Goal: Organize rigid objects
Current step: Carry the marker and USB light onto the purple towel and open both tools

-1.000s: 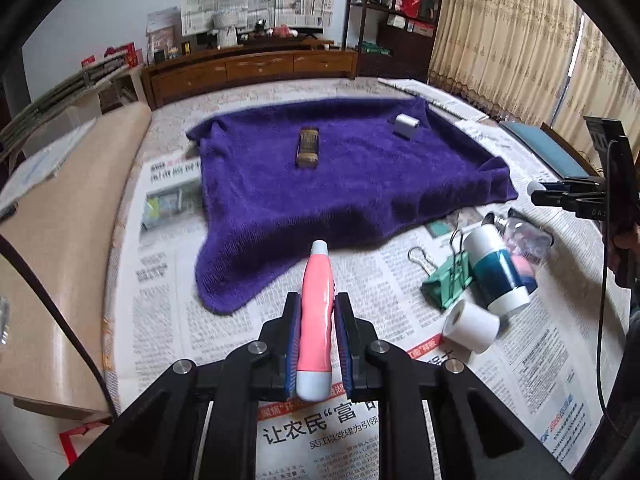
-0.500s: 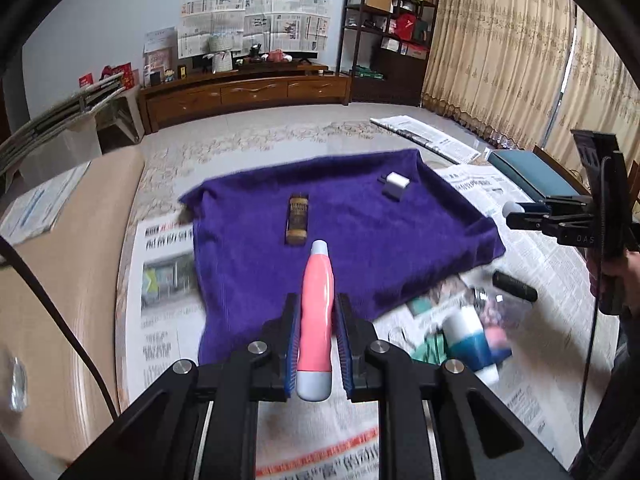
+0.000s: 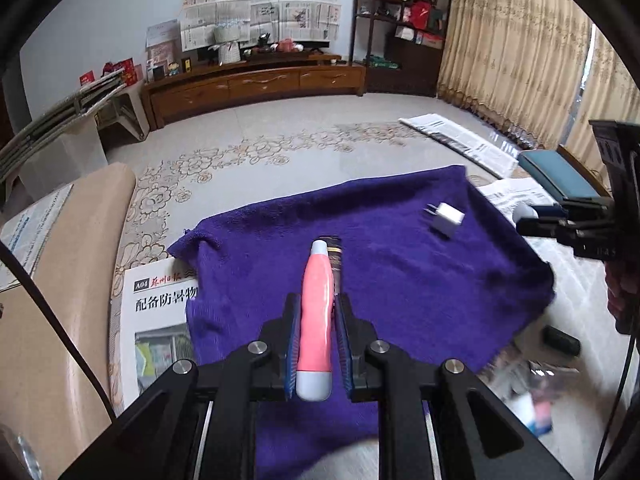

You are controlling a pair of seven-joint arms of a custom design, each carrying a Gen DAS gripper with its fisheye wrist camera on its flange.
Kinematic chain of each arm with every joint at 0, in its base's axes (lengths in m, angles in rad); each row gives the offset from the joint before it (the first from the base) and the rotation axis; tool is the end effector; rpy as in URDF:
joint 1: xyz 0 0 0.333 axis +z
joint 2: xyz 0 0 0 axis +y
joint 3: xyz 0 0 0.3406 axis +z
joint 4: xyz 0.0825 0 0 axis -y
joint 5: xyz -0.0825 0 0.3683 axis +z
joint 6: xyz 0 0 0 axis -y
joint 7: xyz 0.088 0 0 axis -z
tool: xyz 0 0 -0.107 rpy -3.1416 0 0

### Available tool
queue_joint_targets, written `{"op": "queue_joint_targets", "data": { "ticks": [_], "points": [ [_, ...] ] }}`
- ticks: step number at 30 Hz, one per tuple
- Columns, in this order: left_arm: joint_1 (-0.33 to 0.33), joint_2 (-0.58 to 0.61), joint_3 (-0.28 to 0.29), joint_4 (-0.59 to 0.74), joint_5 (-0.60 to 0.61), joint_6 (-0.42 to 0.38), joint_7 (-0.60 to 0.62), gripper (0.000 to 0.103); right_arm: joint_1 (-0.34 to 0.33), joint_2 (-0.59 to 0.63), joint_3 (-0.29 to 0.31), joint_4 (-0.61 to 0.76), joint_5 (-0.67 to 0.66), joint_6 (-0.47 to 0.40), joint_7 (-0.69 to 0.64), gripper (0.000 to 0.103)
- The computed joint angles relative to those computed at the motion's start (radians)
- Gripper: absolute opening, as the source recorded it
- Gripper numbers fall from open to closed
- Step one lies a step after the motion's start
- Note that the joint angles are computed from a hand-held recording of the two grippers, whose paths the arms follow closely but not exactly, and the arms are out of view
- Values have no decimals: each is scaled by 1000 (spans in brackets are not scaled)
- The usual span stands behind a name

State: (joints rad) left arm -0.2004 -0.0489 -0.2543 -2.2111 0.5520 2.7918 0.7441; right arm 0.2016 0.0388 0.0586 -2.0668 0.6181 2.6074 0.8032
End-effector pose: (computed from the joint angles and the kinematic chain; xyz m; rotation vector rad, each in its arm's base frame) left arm 0.4810 -0.2641 0.4989 -1.7551 1.9259 -0.7426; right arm 0.5649 0.1372 0.4986 -2.1992 1.2040 -0.2491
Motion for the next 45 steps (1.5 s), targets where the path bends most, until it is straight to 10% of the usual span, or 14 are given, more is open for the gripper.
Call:
{"op": "queue_joint_targets", "data": {
  "ticks": [27, 32, 36, 40, 45],
  "points": [
    [-82, 183, 93, 170, -42, -199, 108, 18, -14, 122, 64, 42, -266, 19, 90, 33],
    [-90, 169, 90, 179, -27, -237, 118, 38, -20, 113, 64, 42, -248, -12, 66, 41],
    [-80, 77, 85, 86, 50, -139, -37, 87, -27, 54, 59, -6, -157, -3, 23, 57],
    [-54, -30, 31, 1, 137, -100, -179, 98, -4, -43, 30, -93, -114, 38, 7, 90],
    [-38, -117, -49, -70, 59, -92, -186, 103, 34, -172, -21, -203, -163, 69, 76, 103]
  ]
}}
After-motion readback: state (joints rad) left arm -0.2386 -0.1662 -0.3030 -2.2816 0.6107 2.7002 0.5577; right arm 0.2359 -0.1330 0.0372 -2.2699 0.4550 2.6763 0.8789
